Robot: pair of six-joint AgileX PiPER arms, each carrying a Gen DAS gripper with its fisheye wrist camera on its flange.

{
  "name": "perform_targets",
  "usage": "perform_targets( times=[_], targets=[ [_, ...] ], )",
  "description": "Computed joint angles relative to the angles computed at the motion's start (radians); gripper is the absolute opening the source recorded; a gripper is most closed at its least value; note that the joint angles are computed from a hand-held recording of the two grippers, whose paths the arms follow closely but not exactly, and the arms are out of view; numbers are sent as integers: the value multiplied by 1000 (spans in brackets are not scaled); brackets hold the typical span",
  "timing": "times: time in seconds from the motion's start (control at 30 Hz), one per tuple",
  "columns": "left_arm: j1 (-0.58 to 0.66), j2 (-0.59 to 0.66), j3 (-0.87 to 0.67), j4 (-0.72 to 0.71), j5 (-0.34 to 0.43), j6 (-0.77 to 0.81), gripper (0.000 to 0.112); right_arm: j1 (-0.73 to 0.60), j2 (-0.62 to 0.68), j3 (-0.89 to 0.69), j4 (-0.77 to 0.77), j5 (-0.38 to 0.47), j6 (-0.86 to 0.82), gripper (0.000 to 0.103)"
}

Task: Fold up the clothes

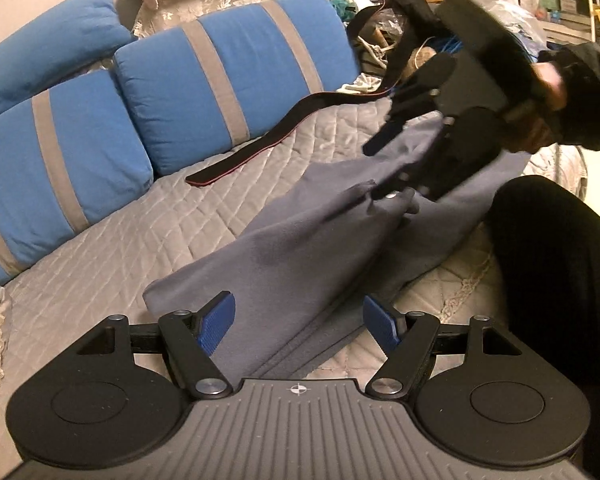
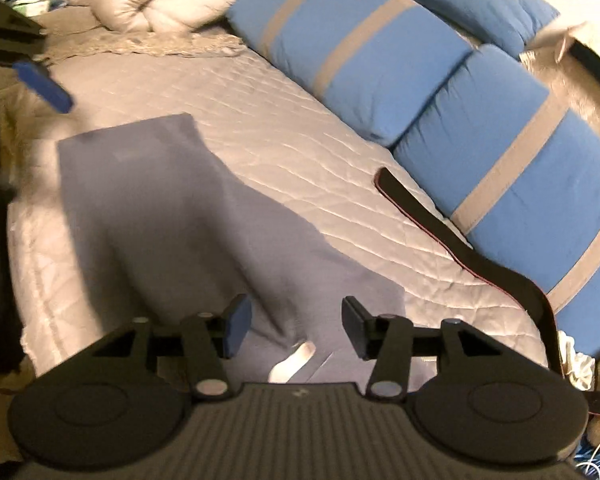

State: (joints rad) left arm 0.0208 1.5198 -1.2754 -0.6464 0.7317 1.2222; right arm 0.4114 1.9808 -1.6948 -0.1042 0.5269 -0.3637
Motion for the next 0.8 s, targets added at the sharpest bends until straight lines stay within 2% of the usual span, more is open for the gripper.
perform_targets(
  times=[0.1, 0.17, 0.33, 0.43, 0.47, 0.53, 0.57, 0.67, 0.77, 0.8],
  targets=[
    [-27, 29, -30, -26, -3, -41, 70, -13, 73, -81, -13, 21, -23, 65],
    [-49, 91, -97, -81, 40, -82, 70, -34, 113, -137, 3, 65, -39, 65],
    [-160, 303, -302, -104, 82, -196, 69, -107, 253, -382, 143, 230, -58, 66],
    [-219, 413, -398, -42, 66, -295, 69, -131, 274, -416, 141, 241, 26, 66],
    [-227, 446, -428, -15, 83, -336, 69, -137, 278, -424, 128, 241, 57, 66],
    [-241, 507, -486, 35, 118, -409, 67, -142, 252, -377, 107, 207, 70, 67],
    [-246, 506, -471, 53, 109, -402, 67, -146, 235, -350, 102, 188, 63, 67],
    [-275, 435, -329, 102, -4, -284, 67, -157, 160, -245, 140, 137, -22, 72],
    [-296, 379, -263, 176, -41, -257, 67, -152, 48, -85, 197, 67, -160, 76],
    [-287, 364, -256, 171, -21, -249, 67, -144, 8, -27, 214, 42, -211, 78]
  ],
)
